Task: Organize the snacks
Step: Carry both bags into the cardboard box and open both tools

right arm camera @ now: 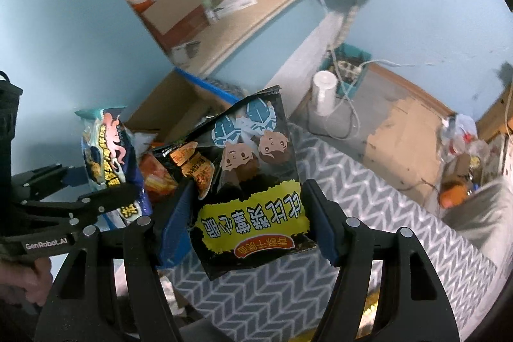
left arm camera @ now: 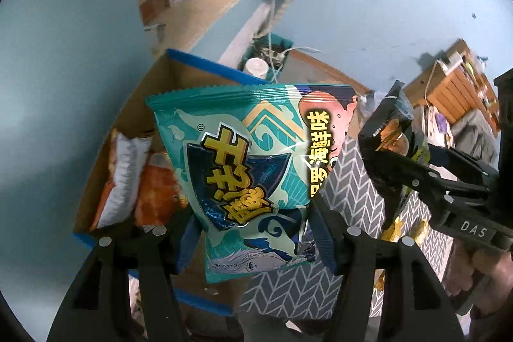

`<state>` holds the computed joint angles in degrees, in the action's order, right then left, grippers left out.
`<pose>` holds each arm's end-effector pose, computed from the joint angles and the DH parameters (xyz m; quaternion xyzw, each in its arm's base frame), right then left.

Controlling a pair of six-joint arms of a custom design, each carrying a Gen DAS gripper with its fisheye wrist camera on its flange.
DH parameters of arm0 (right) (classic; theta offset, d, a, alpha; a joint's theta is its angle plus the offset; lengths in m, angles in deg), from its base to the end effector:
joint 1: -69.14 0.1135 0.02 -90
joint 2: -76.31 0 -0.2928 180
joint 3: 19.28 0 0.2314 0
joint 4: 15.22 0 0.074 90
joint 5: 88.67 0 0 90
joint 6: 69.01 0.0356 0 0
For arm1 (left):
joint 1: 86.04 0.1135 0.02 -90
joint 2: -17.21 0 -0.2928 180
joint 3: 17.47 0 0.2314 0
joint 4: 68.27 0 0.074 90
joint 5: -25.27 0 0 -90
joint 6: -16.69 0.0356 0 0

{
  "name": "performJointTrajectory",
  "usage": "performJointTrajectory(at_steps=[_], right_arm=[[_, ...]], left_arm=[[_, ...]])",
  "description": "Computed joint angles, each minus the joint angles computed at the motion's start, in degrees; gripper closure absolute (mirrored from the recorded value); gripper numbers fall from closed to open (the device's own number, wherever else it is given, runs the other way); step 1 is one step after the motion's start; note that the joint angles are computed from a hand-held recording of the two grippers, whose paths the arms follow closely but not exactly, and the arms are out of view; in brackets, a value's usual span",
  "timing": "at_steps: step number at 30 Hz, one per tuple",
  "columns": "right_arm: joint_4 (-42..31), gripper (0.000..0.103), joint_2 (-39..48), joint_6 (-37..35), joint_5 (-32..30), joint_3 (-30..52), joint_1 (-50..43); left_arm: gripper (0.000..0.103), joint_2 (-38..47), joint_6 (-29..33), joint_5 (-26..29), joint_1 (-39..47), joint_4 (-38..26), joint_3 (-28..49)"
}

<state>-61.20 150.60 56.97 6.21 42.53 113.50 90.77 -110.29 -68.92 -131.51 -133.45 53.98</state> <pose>0.1622 0.1544 0.2521 -0.0587 0.9598 0.1438 0.2339 0.1496 -0.1483 0.2848 0.0653 0.9776 -0.1027 0.1716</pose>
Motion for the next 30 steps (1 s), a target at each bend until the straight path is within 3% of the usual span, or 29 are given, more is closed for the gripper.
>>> performJointTrajectory(at_steps=[7,19,24,30], right_arm=[[3.6,0.034,9.8,-0.7,-1.5,6.2,2.7],[8.2,0.034,23.2,0.4,-6.4,13.0,3.5],[8.7,0.033,26.0,0.8,-8.1,14.2,3.6],[7.7,0.023,26.1,1.3,-8.2,15.2,2.9]], left_arm=[[0.04,-3.3,3.4,1.5,6.8,-0.3,-3.0],[0.039,-5.0,7.2,9.4,21.7,6.7,-13.8],[0.038,-4.8,9.1,10.4,25.1,6.1,-14.9],[0.03,-6.6,10.8,10.4,26.4,3.2,-14.3]])
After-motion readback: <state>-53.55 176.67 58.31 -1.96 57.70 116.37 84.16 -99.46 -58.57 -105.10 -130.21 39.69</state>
